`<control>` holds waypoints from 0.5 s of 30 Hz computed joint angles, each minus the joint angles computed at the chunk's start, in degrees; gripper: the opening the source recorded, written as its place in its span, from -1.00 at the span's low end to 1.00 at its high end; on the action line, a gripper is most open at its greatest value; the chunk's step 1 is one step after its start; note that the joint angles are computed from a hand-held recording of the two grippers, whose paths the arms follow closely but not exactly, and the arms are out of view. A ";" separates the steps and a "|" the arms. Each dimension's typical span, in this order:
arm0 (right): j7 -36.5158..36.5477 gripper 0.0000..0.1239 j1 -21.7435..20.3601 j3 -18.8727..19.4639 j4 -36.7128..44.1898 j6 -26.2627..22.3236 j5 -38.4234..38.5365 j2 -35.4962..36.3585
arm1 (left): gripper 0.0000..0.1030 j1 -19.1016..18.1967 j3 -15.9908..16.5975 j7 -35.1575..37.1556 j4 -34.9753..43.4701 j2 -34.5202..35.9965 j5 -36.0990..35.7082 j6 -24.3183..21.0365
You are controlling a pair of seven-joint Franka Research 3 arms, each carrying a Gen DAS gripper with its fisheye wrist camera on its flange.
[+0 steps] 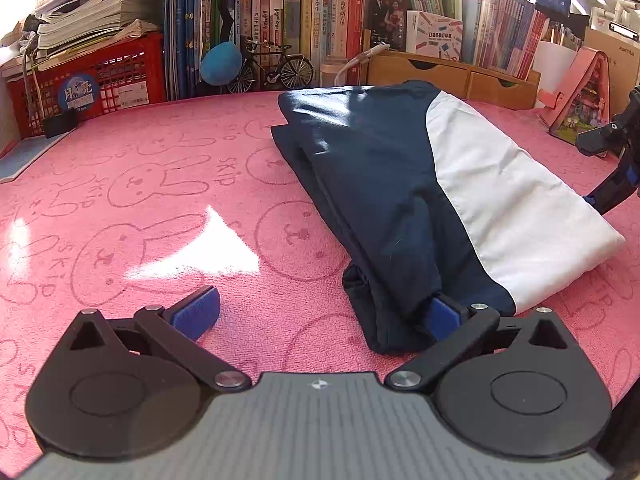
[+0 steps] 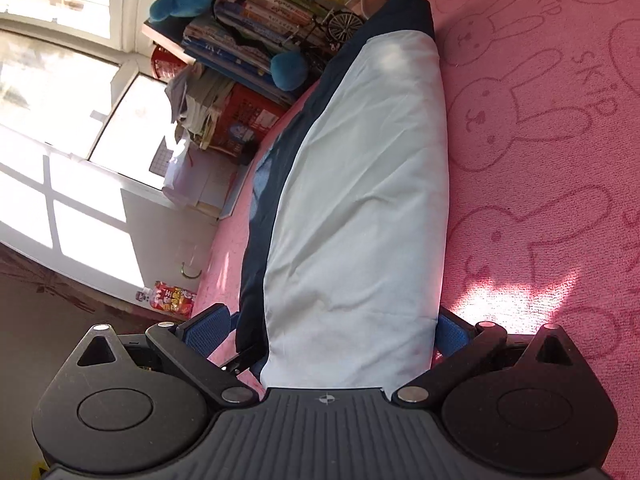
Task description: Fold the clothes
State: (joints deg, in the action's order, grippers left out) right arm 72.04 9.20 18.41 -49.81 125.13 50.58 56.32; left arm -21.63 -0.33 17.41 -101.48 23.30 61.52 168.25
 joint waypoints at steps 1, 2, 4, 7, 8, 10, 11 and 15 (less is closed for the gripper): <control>-1.03 0.66 -0.74 0.57 -2.78 0.41 0.95 -1.55 | 1.00 -0.01 0.01 0.00 0.00 0.00 -0.01 0.00; -2.27 0.66 -1.34 1.00 -5.47 1.04 1.99 -3.05 | 1.00 -0.04 0.08 -0.09 -0.01 0.00 0.11 0.10; -4.66 0.66 -2.18 1.55 -10.14 2.10 4.13 -5.71 | 1.00 -0.06 0.12 -0.15 -0.02 0.00 0.19 0.16; -6.80 0.66 -2.57 1.56 -14.28 2.91 6.75 -8.18 | 1.00 -0.02 0.16 -0.14 -0.11 -0.06 0.27 0.39; -7.18 0.66 -2.70 1.59 -15.18 3.01 7.72 -8.67 | 1.00 -0.01 0.17 -0.15 -0.16 -0.08 0.32 0.49; -7.76 0.66 -2.81 1.48 -16.32 2.88 9.16 -9.32 | 1.00 0.00 0.22 -0.19 -0.26 -0.14 0.42 0.68; -8.06 0.66 -2.72 1.34 -16.69 2.85 9.61 -9.55 | 1.00 0.00 0.22 -0.19 -0.26 -0.14 0.42 0.68; -5.21 0.66 -0.38 -0.52 -14.56 3.98 8.31 -8.73 | 1.00 -0.01 0.21 -0.24 -0.22 -0.13 0.39 0.68</control>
State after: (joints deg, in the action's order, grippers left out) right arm 66.83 8.82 17.88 -64.36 129.11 58.89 47.59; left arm -21.64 -0.12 17.17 -101.69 23.16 61.92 168.92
